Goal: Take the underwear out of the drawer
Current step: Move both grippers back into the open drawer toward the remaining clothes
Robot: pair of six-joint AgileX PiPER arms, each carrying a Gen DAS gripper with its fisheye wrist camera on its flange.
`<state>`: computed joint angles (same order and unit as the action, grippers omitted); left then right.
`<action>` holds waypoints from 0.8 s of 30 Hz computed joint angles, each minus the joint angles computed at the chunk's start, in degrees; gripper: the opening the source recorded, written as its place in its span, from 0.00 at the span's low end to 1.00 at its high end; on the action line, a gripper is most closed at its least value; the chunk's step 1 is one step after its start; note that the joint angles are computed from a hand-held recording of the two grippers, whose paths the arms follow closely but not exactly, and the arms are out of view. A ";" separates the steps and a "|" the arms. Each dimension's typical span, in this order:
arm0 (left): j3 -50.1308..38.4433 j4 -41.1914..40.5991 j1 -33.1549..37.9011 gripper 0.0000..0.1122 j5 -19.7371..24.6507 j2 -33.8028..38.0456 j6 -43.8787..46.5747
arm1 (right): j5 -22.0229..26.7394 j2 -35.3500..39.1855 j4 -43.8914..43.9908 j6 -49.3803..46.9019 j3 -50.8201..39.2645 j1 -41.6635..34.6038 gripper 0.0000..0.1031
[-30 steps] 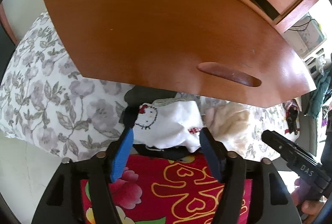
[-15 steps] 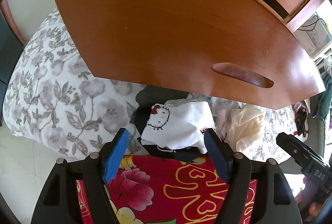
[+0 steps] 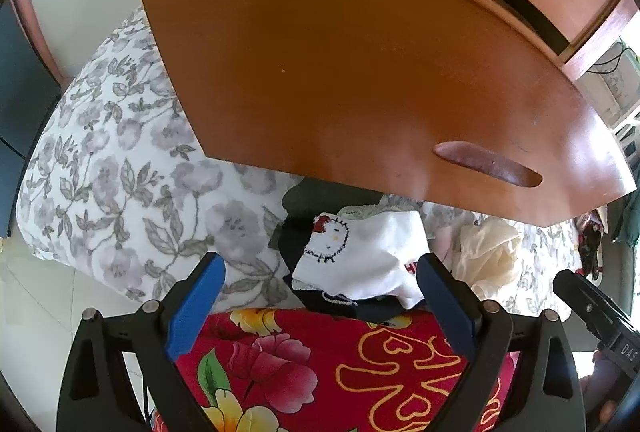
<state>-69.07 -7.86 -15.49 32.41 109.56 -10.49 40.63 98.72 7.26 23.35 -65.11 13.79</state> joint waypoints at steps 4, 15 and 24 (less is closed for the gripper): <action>0.74 5.13 -1.29 0.86 -1.49 -1.08 -3.59 | -1.51 -1.13 -2.98 2.25 0.48 0.77 1.00; 0.96 -3.91 0.57 0.86 -1.64 -8.08 8.60 | -2.29 -6.26 -6.52 4.72 -0.77 1.83 1.00; 1.11 -11.33 3.18 0.86 -2.50 -15.64 18.41 | 0.14 -9.17 -10.90 7.26 -5.33 3.92 1.00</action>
<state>-67.96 -19.19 -12.30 29.91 93.92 7.92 40.76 89.55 -3.64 30.62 -70.43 17.72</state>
